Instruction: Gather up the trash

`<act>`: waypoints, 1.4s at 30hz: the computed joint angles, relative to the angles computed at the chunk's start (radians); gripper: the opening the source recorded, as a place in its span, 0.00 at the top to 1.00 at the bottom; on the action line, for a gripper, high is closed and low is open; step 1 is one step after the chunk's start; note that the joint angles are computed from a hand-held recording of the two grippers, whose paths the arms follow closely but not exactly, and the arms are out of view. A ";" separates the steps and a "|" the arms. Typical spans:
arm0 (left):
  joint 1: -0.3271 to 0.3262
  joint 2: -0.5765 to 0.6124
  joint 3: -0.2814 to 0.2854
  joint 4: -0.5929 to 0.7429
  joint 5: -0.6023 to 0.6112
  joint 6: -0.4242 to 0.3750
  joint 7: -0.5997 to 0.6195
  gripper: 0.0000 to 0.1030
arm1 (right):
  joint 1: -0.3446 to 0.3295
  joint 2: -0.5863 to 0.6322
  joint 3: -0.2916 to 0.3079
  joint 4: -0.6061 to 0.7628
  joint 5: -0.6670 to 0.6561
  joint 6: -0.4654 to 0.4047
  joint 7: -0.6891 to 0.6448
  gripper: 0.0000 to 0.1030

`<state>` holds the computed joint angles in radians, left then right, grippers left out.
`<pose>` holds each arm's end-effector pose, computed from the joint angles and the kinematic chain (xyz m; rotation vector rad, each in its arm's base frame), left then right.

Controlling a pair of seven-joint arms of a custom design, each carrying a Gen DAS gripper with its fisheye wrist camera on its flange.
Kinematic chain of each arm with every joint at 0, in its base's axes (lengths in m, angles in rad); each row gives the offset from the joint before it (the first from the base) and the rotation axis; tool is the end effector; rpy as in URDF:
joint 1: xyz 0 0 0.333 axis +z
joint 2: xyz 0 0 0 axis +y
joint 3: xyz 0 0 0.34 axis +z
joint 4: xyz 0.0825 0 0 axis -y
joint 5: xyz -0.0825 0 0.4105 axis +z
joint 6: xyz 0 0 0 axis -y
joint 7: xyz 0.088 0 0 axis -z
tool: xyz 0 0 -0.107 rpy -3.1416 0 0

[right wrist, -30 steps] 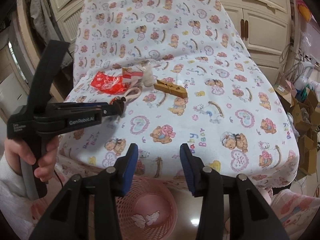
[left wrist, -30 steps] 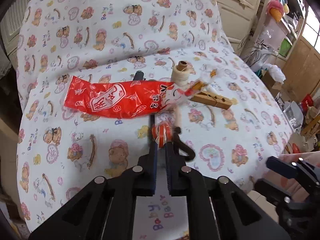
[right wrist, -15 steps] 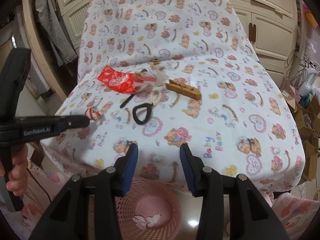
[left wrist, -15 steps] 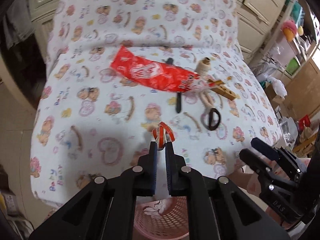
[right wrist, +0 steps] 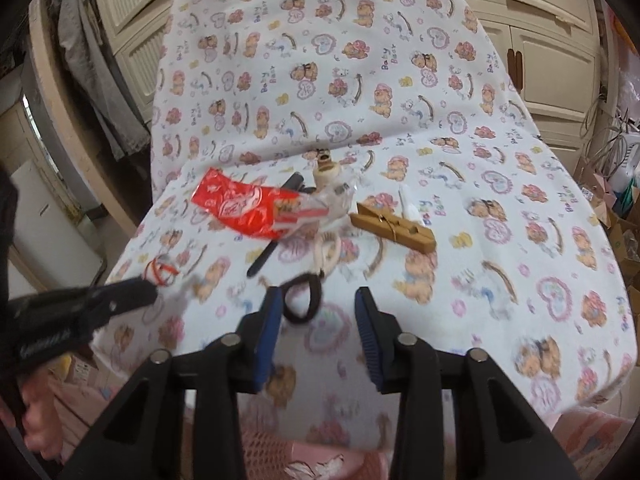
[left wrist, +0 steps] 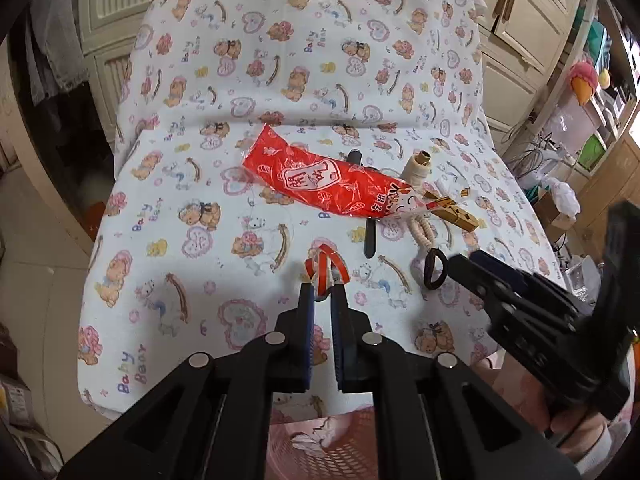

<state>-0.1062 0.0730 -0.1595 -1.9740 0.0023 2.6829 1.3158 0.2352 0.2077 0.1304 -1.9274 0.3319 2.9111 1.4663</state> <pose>0.6219 -0.1668 0.5180 -1.9183 1.9341 -0.7836 0.6419 0.2181 0.4819 -1.8114 1.5371 -0.3643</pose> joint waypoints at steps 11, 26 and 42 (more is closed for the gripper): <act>-0.010 0.002 -0.002 0.002 0.035 0.031 -0.028 0.93 | -0.007 0.036 0.009 0.038 -0.014 -0.049 -0.011 0.94; -0.029 -0.040 -0.013 -0.012 0.080 0.036 -0.067 0.93 | -0.004 -0.136 0.017 -0.088 0.218 -0.002 -0.259 0.95; -0.047 -0.286 -0.043 -0.172 0.105 0.104 -0.107 0.93 | 0.109 -0.396 -0.078 -0.283 0.117 0.020 -0.206 0.95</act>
